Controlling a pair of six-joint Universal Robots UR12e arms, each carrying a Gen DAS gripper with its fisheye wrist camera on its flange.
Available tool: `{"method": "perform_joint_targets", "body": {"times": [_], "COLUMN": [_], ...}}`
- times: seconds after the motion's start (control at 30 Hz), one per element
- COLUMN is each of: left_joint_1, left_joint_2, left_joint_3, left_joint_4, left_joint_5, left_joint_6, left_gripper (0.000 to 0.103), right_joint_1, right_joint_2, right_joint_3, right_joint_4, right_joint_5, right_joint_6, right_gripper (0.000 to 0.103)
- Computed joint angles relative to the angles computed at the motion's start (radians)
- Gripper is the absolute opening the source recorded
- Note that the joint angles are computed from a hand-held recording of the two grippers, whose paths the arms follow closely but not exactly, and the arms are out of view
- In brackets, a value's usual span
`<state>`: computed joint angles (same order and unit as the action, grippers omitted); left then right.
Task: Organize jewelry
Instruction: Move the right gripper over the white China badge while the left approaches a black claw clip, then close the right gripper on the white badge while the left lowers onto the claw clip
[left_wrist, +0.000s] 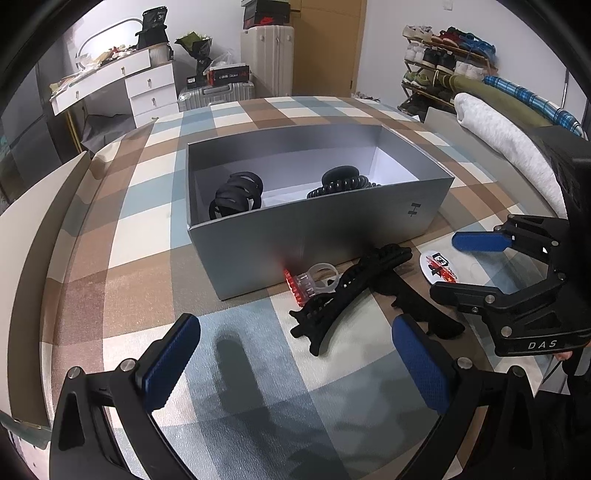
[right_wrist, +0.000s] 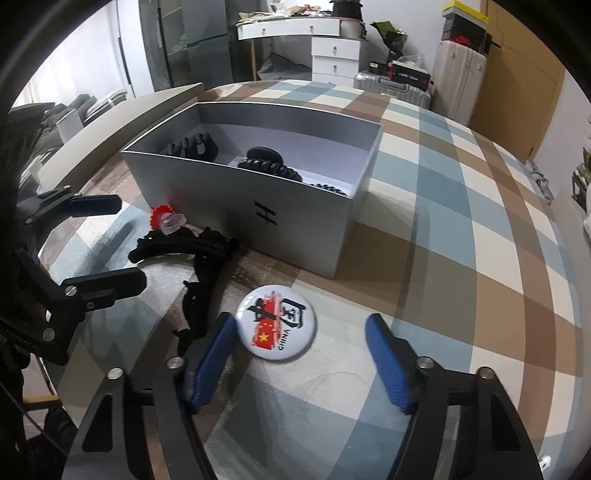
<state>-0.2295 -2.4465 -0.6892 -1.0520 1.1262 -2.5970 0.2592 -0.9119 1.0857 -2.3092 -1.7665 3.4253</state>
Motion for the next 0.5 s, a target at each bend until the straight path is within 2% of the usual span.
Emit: {"method": "perform_joint_targets", "body": {"times": [0.17, 0.4, 0.43, 0.5], "left_joint_1": [-0.001, 0.001, 0.001, 0.001], "left_joint_2": [-0.001, -0.001, -0.001, -0.002], "left_joint_3": [0.000, -0.006, -0.007, -0.006], "left_joint_4": [0.002, 0.025, 0.028, 0.026], "left_joint_5": [0.003, -0.004, -0.007, -0.010], "left_joint_6": [-0.005, -0.029, -0.031, -0.029], "left_gripper": [0.101, 0.101, 0.099, 0.089], "right_joint_1": [0.005, 0.010, 0.010, 0.009], "right_joint_2": [-0.001, 0.001, 0.000, -0.004], "right_joint_3": [0.003, 0.005, 0.007, 0.012], "right_joint_4": [-0.021, -0.045, -0.049, -0.063], "right_joint_5": [0.021, 0.001, 0.007, 0.008], "right_joint_6": [-0.052, -0.076, -0.075, -0.074], "right_gripper": [0.041, 0.041, 0.041, 0.041]}}
